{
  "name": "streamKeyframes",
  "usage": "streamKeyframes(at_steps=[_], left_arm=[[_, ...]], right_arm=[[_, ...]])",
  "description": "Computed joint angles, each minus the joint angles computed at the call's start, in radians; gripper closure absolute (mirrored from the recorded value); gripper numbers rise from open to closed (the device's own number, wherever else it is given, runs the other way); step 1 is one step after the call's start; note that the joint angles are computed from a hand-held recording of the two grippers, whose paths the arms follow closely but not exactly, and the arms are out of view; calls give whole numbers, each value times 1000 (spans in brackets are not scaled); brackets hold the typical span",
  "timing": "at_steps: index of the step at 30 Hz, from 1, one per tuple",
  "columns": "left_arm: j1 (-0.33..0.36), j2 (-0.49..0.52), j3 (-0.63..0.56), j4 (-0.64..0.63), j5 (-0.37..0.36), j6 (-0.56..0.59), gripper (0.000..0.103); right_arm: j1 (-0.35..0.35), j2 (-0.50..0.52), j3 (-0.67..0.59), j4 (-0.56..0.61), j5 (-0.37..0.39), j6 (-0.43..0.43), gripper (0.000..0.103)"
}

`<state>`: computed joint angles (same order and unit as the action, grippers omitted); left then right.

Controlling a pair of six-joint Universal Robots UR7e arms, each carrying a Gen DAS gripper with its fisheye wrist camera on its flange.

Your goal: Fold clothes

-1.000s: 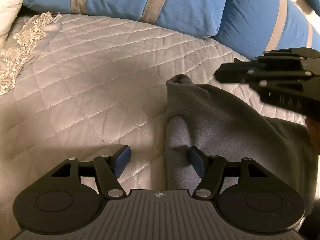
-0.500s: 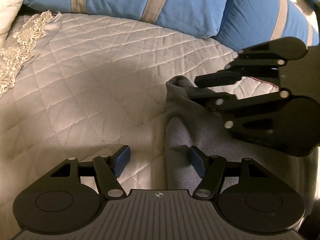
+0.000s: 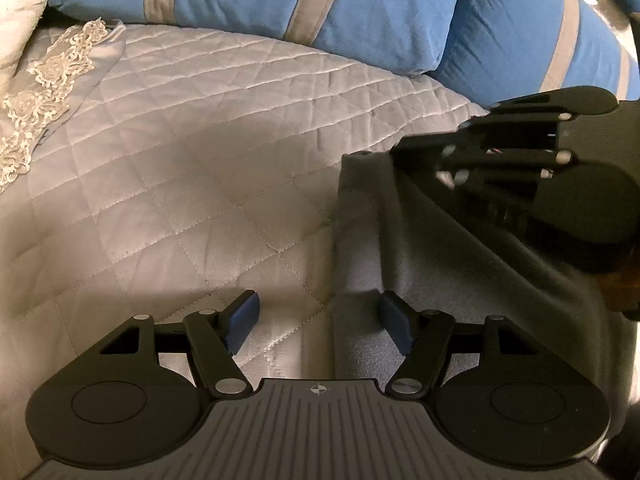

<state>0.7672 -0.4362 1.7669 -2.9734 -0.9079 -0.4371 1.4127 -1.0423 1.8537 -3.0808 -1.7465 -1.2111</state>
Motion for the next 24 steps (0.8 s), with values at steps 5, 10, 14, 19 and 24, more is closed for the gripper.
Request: streamKeyframes(at_steps=[5,10,14,19,24], left_arm=[[-4,5,-4,7,11,-2,36],[-4,5,-3,5,9,-2,36],[-3,-7,-13,50,3,-20,36],[7,-35,-16,93,4,-124,36],[17,-24,-12,-18,54,-114,36]], right_arm=[[-6,10,-29,42,1,105,103],[4,15,-63,136,-48,162,98],[9,-14,-17,13,-67,122,72],[-36,-146,103,-93,8,127,31],[-152,-325,280,-189,155,121,22]])
